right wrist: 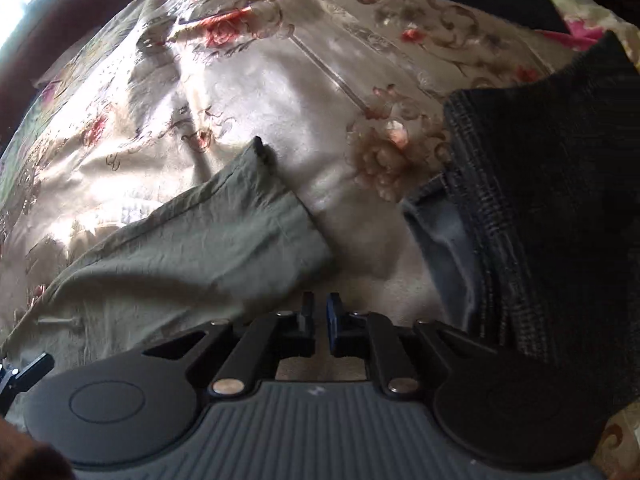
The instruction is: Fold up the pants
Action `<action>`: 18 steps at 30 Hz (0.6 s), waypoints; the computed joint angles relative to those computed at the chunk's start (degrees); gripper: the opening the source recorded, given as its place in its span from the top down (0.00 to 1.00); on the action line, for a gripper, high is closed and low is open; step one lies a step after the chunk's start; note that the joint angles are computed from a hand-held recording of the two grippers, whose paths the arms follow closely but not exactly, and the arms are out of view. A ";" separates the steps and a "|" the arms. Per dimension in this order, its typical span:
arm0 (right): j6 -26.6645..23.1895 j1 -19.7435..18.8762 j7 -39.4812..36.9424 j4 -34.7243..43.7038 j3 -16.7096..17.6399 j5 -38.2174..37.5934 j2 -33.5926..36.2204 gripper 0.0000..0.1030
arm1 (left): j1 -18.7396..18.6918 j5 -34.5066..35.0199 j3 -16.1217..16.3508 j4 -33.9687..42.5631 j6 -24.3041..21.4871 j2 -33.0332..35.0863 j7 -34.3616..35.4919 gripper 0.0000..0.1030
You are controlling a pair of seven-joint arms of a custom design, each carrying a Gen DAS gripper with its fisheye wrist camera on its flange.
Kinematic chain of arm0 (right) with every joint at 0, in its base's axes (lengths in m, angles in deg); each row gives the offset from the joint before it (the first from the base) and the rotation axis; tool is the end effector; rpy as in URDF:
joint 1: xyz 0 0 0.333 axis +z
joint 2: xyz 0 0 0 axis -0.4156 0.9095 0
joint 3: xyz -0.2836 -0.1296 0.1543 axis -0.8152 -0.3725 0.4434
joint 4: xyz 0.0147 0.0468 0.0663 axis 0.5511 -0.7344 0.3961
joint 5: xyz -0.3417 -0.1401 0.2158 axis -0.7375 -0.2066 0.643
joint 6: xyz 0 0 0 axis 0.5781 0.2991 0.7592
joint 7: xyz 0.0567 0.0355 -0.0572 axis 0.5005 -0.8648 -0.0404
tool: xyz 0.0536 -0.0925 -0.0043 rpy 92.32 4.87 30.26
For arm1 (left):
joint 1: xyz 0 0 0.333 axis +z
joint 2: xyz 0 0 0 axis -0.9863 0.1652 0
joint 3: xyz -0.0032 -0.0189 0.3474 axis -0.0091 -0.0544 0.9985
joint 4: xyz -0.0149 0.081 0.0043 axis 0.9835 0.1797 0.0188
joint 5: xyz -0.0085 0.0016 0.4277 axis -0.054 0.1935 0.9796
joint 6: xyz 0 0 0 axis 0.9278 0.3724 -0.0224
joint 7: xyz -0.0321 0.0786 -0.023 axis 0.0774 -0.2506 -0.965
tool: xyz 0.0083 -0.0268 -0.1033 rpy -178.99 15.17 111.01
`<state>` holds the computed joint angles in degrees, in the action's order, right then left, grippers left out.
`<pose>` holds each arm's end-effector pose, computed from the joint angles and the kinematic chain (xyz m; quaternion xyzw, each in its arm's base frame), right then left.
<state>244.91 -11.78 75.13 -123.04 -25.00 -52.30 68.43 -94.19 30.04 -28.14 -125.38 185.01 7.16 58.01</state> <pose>0.5375 0.1183 0.3223 -0.5605 0.8003 -0.0494 0.2073 0.4756 -0.2564 0.3399 -0.4522 0.8329 -0.2538 0.1932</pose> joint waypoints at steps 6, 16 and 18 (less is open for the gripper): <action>-0.01 2.93 2.20 4.22 1.19 -18.03 -0.41 0.68 | 7.32 13.37 2.25 -7.82 -2.61 -10.68 -9.06 0.33; -13.56 10.27 -44.46 39.59 13.90 -2.89 24.60 0.63 | 35.34 36.08 1.98 -11.51 -2.91 -18.50 -11.43 0.33; -16.93 13.90 -45.99 46.26 12.13 -4.60 28.68 0.62 | 37.38 40.38 4.56 -9.64 -0.90 -16.88 -10.20 0.29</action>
<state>227.99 2.12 29.13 -76.78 -12.87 -56.90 97.11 -56.81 70.42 -23.58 -135.02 184.11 -9.72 47.81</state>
